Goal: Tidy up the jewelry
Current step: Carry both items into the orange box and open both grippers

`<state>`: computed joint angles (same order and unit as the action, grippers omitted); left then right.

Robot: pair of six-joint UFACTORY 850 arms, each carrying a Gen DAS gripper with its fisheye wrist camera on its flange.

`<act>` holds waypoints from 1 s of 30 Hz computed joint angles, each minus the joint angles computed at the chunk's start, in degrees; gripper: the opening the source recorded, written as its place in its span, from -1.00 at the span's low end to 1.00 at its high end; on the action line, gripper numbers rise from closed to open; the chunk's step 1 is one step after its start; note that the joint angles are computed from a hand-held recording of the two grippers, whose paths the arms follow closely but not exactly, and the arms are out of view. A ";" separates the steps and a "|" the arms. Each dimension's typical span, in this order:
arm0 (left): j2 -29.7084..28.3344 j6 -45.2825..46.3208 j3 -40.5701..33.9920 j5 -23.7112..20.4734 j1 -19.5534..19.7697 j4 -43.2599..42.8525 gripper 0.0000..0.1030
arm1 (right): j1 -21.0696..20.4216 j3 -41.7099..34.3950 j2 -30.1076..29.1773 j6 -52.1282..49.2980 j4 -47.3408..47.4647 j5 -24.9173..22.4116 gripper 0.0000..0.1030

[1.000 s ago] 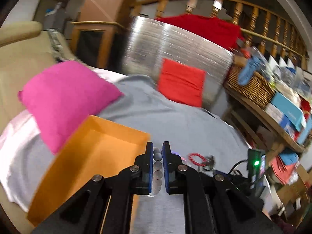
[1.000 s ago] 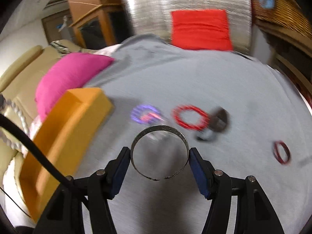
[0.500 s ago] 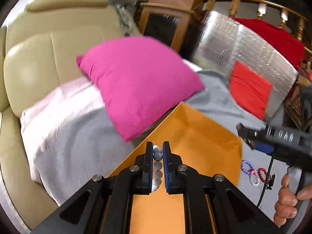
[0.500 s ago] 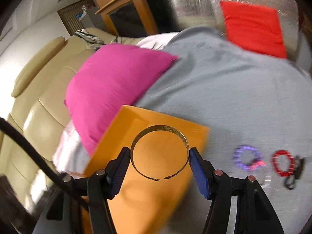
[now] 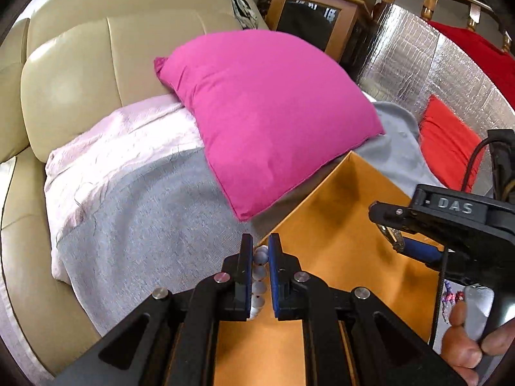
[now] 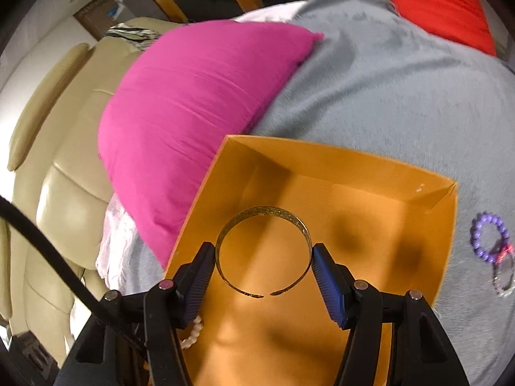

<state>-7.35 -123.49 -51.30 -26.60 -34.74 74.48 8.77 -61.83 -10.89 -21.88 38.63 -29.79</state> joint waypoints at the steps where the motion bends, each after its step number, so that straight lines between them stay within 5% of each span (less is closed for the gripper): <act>1: -0.24 0.19 -0.27 -0.52 -0.20 -0.25 -0.82 | 0.22 -0.15 -0.49 1.22 -1.17 0.61 0.26; 9: -1.70 4.43 -2.25 -2.19 -1.10 -3.46 -0.78 | 0.02 -2.33 -3.47 6.30 -5.36 -1.35 0.30; 14: -1.25 2.86 -2.24 -2.80 -2.11 -1.56 -0.10 | -2.54 -1.18 -0.91 -3.85 3.49 -2.58 0.31; 17: -0.74 1.04 -2.32 -5.97 -4.16 2.25 0.02 | -4.76 -0.19 1.42 -9.10 7.54 -3.37 0.31; 20: -0.33 -1.78 -2.31 -9.29 -6.48 7.26 0.23 | -7.96 1.45 4.77 -13.89 10.73 -4.11 0.31; 30: -1.94 2.13 -5.92 -13.01 -14.43 12.86 0.38 | -24.73 11.44 20.31 -28.21 13.85 -5.43 0.39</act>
<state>-9.29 -121.36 -57.22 -39.61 -49.17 87.34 -15.96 -50.39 9.41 -50.09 52.48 -35.22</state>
